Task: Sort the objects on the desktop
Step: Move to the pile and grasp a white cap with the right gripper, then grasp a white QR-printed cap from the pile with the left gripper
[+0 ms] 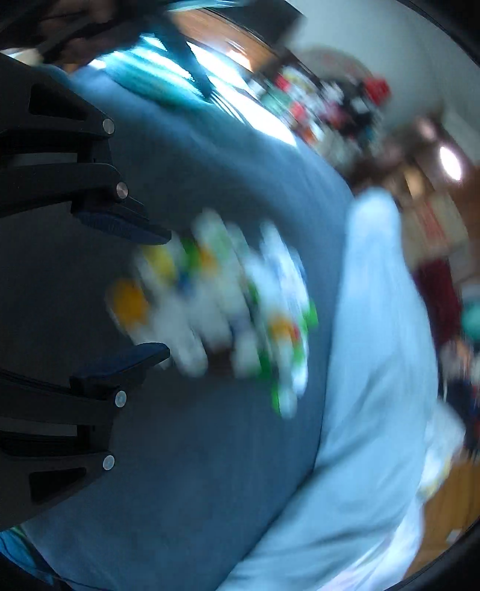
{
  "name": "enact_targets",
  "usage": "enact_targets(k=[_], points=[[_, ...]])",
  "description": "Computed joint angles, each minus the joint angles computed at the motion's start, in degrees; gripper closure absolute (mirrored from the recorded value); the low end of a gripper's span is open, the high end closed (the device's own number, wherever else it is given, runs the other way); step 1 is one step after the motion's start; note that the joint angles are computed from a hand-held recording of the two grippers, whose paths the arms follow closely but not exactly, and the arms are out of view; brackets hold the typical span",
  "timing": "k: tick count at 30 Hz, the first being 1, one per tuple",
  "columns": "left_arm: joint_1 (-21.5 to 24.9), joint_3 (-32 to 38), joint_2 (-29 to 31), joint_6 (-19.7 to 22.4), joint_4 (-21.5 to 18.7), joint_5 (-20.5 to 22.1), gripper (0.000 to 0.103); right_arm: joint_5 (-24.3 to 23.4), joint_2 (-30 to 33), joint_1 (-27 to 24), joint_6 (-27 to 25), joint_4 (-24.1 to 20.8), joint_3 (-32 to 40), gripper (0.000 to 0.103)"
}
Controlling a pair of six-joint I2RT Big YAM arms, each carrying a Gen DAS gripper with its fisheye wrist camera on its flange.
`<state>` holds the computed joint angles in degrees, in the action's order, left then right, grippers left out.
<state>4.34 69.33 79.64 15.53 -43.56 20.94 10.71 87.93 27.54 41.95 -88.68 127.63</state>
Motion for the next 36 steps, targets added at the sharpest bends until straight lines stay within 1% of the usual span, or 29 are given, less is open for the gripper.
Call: enact_targets(k=[1,3,5,6,8,9,10,12,13,14,15,17,18,20,22,23,24,25,27,28,29,30,31,32,33,34,36], points=[[-0.7,0.8,1.7,-1.2,0.7,0.2,0.046,0.1,0.8,-1.8,-0.8,0.1,0.6,0.042],[-1.9,2.6,4.6,-1.9,2.3,0.1,0.046,-0.3,4.1,-5.7,-3.1,0.0,3.0,0.042],[-2.8,2.8,6.1,-0.7,4.7,0.4,0.046,-2.0,7.3,-8.8,-6.5,1.0,5.0,0.042],[-3.1,3.1,7.0,0.3,6.0,0.3,0.046,-2.5,9.9,-9.8,-8.7,0.3,7.7,0.042],[-3.3,4.2,9.2,2.2,6.9,0.9,0.046,-2.7,13.7,-10.9,-12.3,0.0,12.0,0.042],[-3.3,4.6,10.0,2.4,7.1,1.3,0.046,-2.5,15.4,-11.2,-13.4,-0.6,14.3,0.042],[-2.9,5.1,10.9,2.5,7.2,2.2,0.045,-2.4,17.2,-11.5,-14.3,-1.2,16.6,0.042],[-2.3,5.3,12.0,2.0,7.5,3.6,0.046,-2.3,20.5,-11.8,-14.7,-4.0,20.8,0.044],[-1.8,5.2,12.5,2.0,7.3,4.7,0.046,-1.8,20.3,-11.8,-14.8,-3.4,20.1,0.046],[-1.5,5.3,13.0,2.3,6.8,5.7,0.046,-0.9,20.1,-11.7,-15.0,-3.1,19.6,0.057],[-1.1,5.3,13.3,3.8,5.8,6.7,0.046,-0.7,18.7,-11.6,-14.8,-1.4,17.5,0.060],[-0.5,4.2,12.9,8.6,5.7,8.7,0.046,0.5,16.2,-11.1,-13.9,1.5,14.7,0.060],[-0.4,3.7,12.5,12.0,5.1,10.1,0.046,0.4,15.0,-10.8,-13.1,2.9,13.8,0.060],[-0.7,3.2,12.1,18.2,3.1,12.7,0.046,-0.8,12.2,-10.1,-8.8,5.4,11.7,0.060],[-2.0,2.4,11.6,22.3,2.6,11.9,0.046,-0.9,7.6,-8.8,-1.5,8.8,6.8,0.060],[-2.6,2.9,12.1,24.2,1.2,11.8,0.046,0.5,5.4,-7.6,1.6,10.5,3.5,0.060],[-3.4,3.2,12.7,25.3,0.6,10.7,0.046,1.7,4.3,-6.7,3.6,11.3,1.7,0.060],[-3.9,3.3,13.1,24.9,1.2,9.6,0.045,1.9,4.3,-5.9,3.7,11.5,1.1,0.059],[-3.9,4.9,14.5,23.2,0.2,10.2,0.045,2.3,5.8,-5.5,0.6,10.1,2.7,0.060],[-3.9,5.4,15.0,22.0,0.3,9.8,0.049,2.0,6.8,-5.6,-0.4,10.0,3.8,0.060],[-4.0,5.7,15.7,21.4,-0.1,9.0,0.058,1.7,6.9,-5.9,-0.8,10.5,3.8,0.060],[-4.0,6.5,16.4,21.9,-1.9,9.2,0.060,1.7,7.1,-5.9,-1.0,10.7,3.9,0.060],[-4.1,6.6,16.4,22.5,-2.3,9.7,0.067,1.7,7.3,-5.9,-1.4,10.8,3.9,0.060],[-4.2,6.9,16.4,23.5,-3.2,10.2,0.077,1.6,7.2,-5.8,-1.7,10.9,3.3,0.060],[-4.4,6.9,16.3,24.8,-4.1,10.2,0.078,1.5,7.2,-5.8,-1.6,10.6,3.1,0.060],[-4.7,6.5,16.3,25.0,-3.4,9.6,0.077,1.0,7.1,-6.0,-1.1,10.5,2.5,0.060],[-4.9,6.9,16.8,24.6,-3.4,8.9,0.077,0.0,6.3,-6.5,-0.6,11.2,0.9,0.060]])
